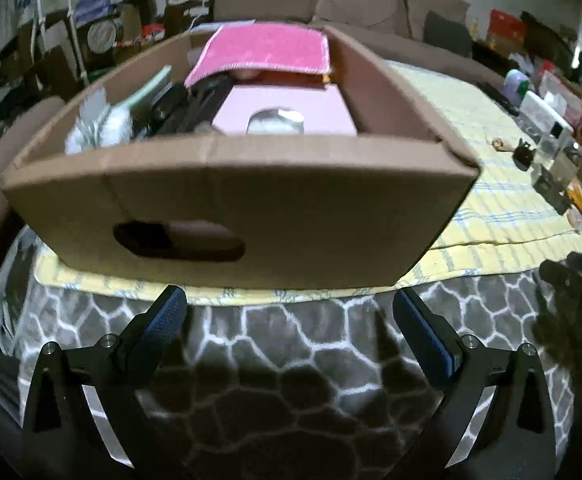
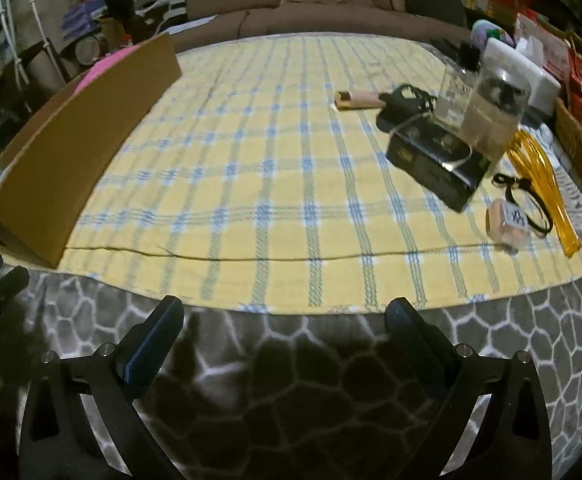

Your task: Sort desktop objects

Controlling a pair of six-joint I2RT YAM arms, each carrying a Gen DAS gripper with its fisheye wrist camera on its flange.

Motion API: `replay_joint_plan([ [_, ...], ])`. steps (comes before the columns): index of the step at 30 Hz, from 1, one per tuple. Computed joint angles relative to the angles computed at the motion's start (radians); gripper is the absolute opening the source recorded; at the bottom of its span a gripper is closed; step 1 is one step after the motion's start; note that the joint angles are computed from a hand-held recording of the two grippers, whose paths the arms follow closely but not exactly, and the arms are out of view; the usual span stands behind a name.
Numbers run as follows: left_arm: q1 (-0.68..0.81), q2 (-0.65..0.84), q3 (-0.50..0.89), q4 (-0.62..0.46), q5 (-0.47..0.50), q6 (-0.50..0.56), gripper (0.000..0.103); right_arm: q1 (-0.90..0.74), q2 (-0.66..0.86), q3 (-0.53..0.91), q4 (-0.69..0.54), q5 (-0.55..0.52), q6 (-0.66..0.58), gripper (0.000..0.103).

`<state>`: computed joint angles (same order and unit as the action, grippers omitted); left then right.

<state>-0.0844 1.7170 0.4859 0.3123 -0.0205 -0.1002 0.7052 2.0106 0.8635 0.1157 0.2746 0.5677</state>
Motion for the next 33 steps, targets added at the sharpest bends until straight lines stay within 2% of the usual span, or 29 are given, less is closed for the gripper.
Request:
replay_joint_plan([
  [7, -0.004, 0.055, 0.019, 0.005, -0.007, -0.021, 0.103, 0.026, 0.010, -0.014, 0.018, 0.065, 0.007, 0.103],
  [14, -0.035, 0.075, 0.041, -0.027, -0.064, -0.040, 0.103, 0.021, -0.027, -0.049, 0.017, 0.142, 0.055, 0.103],
  [23, -0.042, 0.078, 0.041, -0.023, -0.081, -0.049, 0.103, -0.069, -0.065, -0.158, 0.100, 0.110, 0.090, 0.103],
  [33, -0.041, 0.079, 0.045, -0.025, -0.077, -0.049, 0.103, -0.063, -0.044, -0.126, 0.064, 0.123, 0.078, 0.103],
])
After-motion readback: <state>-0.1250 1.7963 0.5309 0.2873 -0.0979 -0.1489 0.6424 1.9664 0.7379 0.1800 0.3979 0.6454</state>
